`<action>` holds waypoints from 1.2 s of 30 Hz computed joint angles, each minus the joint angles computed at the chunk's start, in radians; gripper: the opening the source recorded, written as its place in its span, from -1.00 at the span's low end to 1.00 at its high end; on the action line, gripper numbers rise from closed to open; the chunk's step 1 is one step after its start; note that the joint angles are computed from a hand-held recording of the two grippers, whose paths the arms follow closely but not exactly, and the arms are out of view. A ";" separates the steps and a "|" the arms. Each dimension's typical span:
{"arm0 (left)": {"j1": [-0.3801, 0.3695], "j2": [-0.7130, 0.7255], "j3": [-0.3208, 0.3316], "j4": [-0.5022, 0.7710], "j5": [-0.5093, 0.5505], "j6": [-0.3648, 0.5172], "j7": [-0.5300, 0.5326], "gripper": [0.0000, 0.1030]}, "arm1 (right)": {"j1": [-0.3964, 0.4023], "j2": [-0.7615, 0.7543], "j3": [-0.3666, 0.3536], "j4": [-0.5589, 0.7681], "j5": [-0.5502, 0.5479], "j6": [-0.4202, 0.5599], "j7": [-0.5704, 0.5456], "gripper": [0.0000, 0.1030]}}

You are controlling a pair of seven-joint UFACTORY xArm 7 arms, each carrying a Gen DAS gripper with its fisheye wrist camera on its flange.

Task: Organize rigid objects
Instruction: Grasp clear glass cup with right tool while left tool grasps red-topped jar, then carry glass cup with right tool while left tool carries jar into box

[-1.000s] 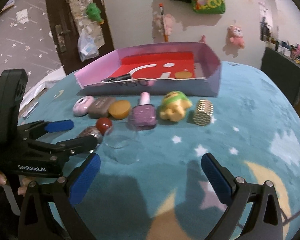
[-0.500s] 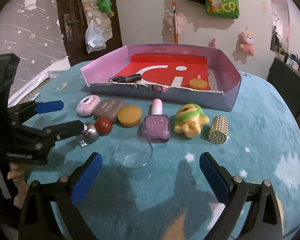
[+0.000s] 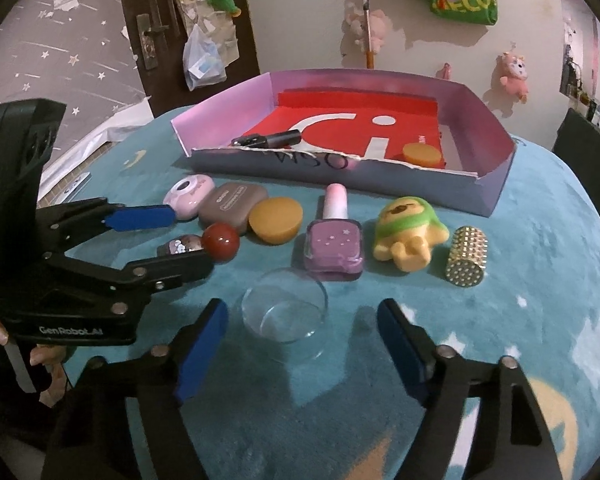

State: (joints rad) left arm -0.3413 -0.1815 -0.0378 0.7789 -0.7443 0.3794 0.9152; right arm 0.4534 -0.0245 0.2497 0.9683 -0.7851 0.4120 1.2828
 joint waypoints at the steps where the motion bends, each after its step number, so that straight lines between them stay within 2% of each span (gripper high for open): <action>1: -0.001 0.002 0.000 0.000 -0.002 0.002 0.002 0.20 | 0.000 0.002 -0.001 0.000 0.011 -0.005 -0.009 0.40; 4: -0.004 0.009 -0.001 0.005 -0.012 0.023 0.013 0.05 | 0.001 0.005 -0.002 0.000 0.019 -0.007 -0.014 0.29; 7: -0.009 0.008 -0.011 -0.005 -0.026 -0.003 0.023 0.03 | 0.004 0.007 -0.003 0.002 0.033 -0.006 -0.030 0.14; 8: -0.014 0.008 -0.010 -0.007 -0.039 -0.006 0.033 -0.04 | 0.004 0.008 -0.003 0.002 0.031 -0.007 -0.030 0.10; 9: -0.017 0.006 -0.008 -0.009 -0.050 -0.008 0.041 -0.26 | 0.004 0.010 -0.004 0.003 0.031 -0.009 -0.029 0.01; 10: -0.020 0.004 -0.005 -0.009 -0.063 -0.005 0.050 -0.35 | 0.004 0.013 -0.006 0.003 0.027 -0.018 -0.024 -0.06; 11: -0.021 0.004 -0.004 -0.007 -0.071 0.000 0.054 -0.38 | 0.004 0.012 -0.007 0.000 0.024 -0.026 -0.018 -0.15; 12: -0.019 0.002 -0.005 -0.008 -0.070 0.003 0.051 -0.42 | 0.003 0.011 -0.009 -0.003 0.021 -0.034 -0.010 -0.15; 20: -0.029 -0.048 0.005 -0.040 -0.107 0.008 0.065 -0.44 | -0.020 -0.034 0.010 -0.019 -0.100 -0.045 0.117 -0.16; 26: -0.056 -0.088 0.015 -0.076 -0.123 -0.036 0.042 -0.44 | -0.029 -0.051 0.026 -0.017 -0.116 -0.032 0.108 -0.16; 36: -0.124 -0.121 0.049 -0.109 -0.154 -0.136 0.039 -0.45 | -0.041 -0.056 0.031 -0.040 -0.099 -0.062 0.075 -0.16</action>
State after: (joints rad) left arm -0.4658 -0.3026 0.0113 0.6696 -0.8985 0.2437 0.9544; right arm 0.4128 -0.0803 0.2806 0.9284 -0.8842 0.3498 1.3583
